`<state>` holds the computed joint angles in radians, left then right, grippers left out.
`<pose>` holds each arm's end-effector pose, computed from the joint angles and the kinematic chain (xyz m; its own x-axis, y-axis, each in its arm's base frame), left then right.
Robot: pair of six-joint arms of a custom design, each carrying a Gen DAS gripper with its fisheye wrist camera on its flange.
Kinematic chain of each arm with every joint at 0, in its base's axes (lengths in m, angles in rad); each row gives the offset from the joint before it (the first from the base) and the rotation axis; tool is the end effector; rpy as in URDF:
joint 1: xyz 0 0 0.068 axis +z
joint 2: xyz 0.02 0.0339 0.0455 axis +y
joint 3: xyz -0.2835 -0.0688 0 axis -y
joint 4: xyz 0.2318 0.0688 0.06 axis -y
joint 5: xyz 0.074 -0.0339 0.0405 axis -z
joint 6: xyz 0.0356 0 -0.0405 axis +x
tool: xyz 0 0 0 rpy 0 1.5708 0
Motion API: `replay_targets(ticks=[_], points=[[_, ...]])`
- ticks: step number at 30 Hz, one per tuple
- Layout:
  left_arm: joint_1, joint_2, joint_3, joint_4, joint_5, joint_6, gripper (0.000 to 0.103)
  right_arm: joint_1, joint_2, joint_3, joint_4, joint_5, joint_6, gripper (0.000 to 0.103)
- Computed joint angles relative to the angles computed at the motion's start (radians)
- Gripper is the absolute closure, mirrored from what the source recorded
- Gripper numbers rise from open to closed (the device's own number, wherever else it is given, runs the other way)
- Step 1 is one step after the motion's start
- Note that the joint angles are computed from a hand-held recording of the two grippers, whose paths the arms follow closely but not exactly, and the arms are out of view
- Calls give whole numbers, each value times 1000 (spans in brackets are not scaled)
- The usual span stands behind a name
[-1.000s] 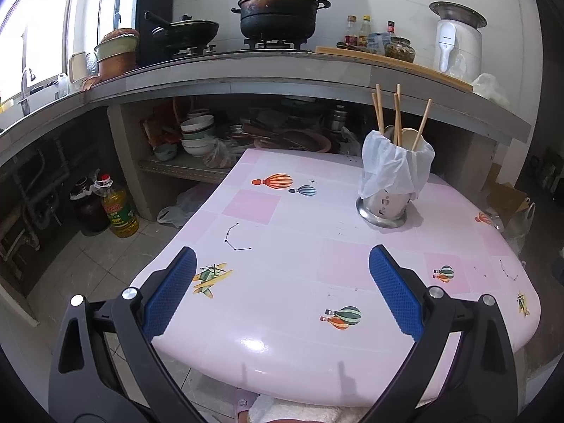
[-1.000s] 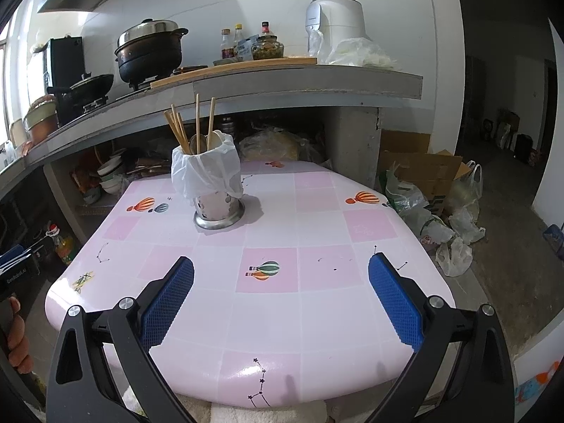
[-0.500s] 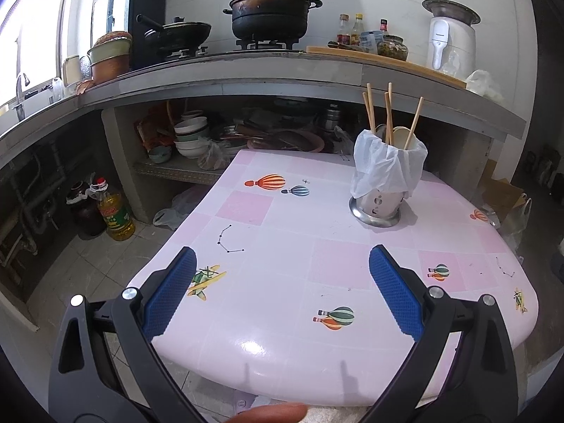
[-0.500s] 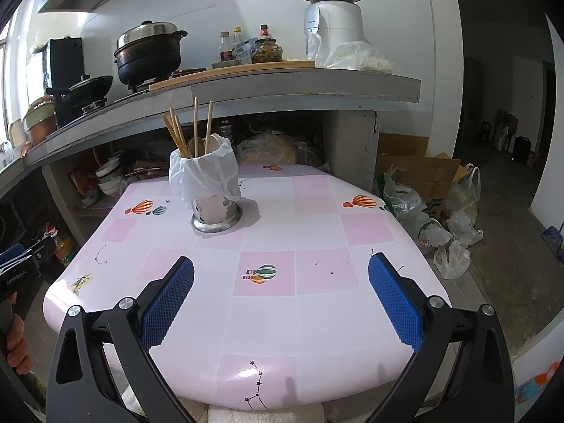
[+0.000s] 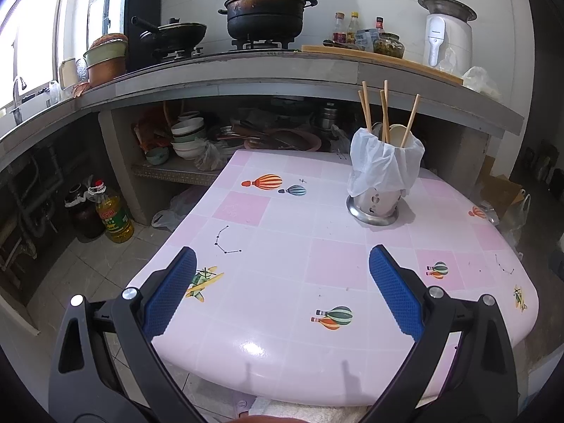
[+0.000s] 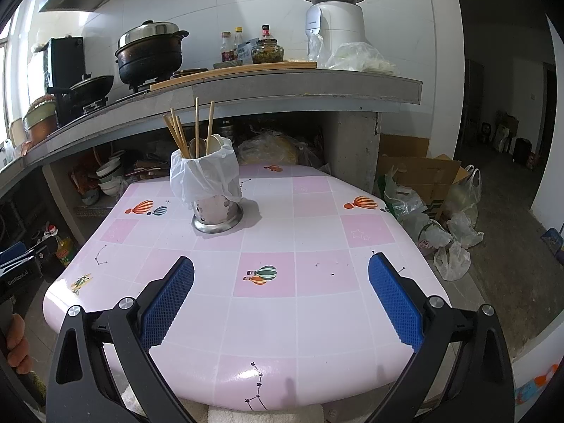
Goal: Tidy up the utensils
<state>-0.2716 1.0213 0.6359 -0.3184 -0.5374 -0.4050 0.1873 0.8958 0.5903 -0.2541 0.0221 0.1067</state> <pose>0.1870 -0.0332 0.2560 -0.5156 -0.2078 -0.8312 -0.3794 0.9252 0.0041 0.1719 0.0318 0.2642 -0.5365 0.0067 -0.8439 -0.1113 0.9907 0.0786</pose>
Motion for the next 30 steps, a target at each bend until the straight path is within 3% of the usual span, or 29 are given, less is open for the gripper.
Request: replay_targets(ticks=[30], points=[[7,7,1,5,11,6,8,6,2,2,-1,6,3,6]])
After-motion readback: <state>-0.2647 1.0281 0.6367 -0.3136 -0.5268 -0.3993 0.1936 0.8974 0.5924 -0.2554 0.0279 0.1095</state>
